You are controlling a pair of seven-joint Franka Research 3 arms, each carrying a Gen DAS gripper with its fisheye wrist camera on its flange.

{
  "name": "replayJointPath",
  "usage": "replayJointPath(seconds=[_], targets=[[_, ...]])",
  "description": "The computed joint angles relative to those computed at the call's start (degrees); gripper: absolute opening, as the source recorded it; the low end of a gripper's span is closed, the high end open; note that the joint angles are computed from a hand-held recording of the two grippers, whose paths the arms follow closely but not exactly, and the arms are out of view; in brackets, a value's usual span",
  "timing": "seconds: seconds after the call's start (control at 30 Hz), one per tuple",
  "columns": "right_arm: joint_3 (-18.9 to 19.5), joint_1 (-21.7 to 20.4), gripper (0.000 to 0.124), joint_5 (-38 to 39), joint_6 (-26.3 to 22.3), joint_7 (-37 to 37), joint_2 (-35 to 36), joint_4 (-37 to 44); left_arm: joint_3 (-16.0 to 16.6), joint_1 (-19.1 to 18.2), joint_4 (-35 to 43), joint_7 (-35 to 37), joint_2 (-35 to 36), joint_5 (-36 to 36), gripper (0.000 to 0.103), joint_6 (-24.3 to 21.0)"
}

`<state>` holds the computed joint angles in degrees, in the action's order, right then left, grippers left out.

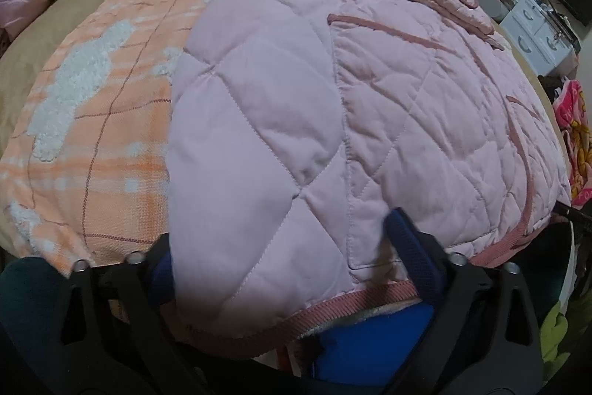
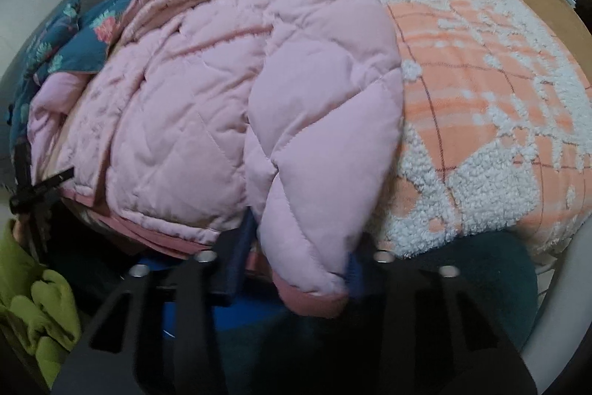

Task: Fold large clothes

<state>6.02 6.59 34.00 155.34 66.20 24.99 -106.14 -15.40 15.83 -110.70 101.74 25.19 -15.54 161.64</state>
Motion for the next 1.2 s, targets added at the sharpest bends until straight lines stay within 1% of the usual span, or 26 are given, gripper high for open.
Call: replayJointPath(seconds=[0.03,0.07,0.13,0.17,0.2,0.23,0.27,0.3,0.43,0.53,0.57,0.6,0.63,0.7,0.77,0.87,1.03,1.1,1.2], targets=[[0.6,-0.3,0.027,0.8,0.8,-1.2,-0.7,-0.5,-0.4,0.3,-0.3,0.4,-0.3,-0.3,0.072,0.4],[0.9,-0.4,0.023,1.2,1.5,-2.2,-1.2,-1.0,-0.6,0.5,-0.6,0.7,-0.5,-0.5,0.066,0.7],[1.7,-0.7,0.021,2.7,3.2,-4.2,-2.4,-1.8,-1.0,0.8,-1.3,1.3,-1.2,-1.1,0.044,1.9],[1.8,-0.8,0.020,3.4,3.5,-4.6,-2.6,-1.6,-1.1,1.0,-1.6,1.6,-1.5,-1.2,0.039,2.3],[2.1,-0.9,0.020,4.2,4.0,-5.4,-2.9,-1.4,-1.8,1.5,-2.0,2.6,-1.9,-1.8,0.025,3.1],[2.8,-1.4,0.019,5.9,5.0,-7.1,-3.5,-1.7,-1.3,1.0,-2.5,2.6,-2.5,-1.3,0.016,4.5],[3.5,-2.0,0.019,7.7,5.6,-8.7,-3.9,-1.9,-2.7,2.2,-2.7,4.2,-2.9,-2.2,0.015,5.3],[4.2,-2.5,0.019,9.6,6.1,-10.5,-4.2,-1.8,-3.1,2.5,-2.7,4.9,-3.2,-2.5,0.013,5.5],[4.6,-2.5,0.018,14.1,7.4,-13.7,-4.1,0.1,-4.0,2.6,-2.5,7.0,-4.3,-3.0,0.011,7.5],[5.7,-3.1,0.018,18.4,8.7,-17.2,-4.0,1.6,-5.6,3.6,-1.5,9.1,-4.5,-4.2,0.010,8.8],[5.7,-2.9,0.018,19.1,9.0,-17.7,-3.9,2.0,-6.4,4.2,-1.1,9.9,-4.3,-5.0,0.010,9.1],[5.7,-2.8,0.018,20.0,9.5,-18.4,-3.8,2.8,-8.1,5.5,0.0,11.4,-3.8,-6.6,0.010,9.3],[5.7,-2.6,0.018,20.4,9.9,-18.6,-3.5,3.5,-8.4,5.6,0.4,11.8,-3.7,-7.0,0.010,9.5],[5.5,-2.1,0.018,20.8,10.6,-18.4,-2.8,5.2,-8.1,4.9,2.1,11.8,-3.1,-6.6,0.010,10.0],[5.4,-2.0,0.017,21.0,10.8,-17.9,-1.9,6.9,-8.6,4.9,3.3,12.1,-2.7,-6.5,0.010,10.3],[5.4,-1.9,0.017,20.5,11.0,-16.9,-0.9,8.9,-7.9,4.0,5.1,11.0,-2.1,-5.3,0.010,10.5],[6.0,-2.1,0.017,20.2,11.3,-17.1,-0.1,11.4,-10.2,5.5,7.2,11.1,-0.8,-5.5,0.010,11.9],[6.1,-2.2,0.017,19.9,11.2,-16.9,0.3,12.6,-10.6,5.7,8.4,10.6,-0.2,-5.0,0.010,12.0],[6.1,-2.2,0.016,19.0,10.9,-16.0,1.0,14.6,-12.1,6.8,10.1,10.6,0.7,-4.9,0.010,12.2]])
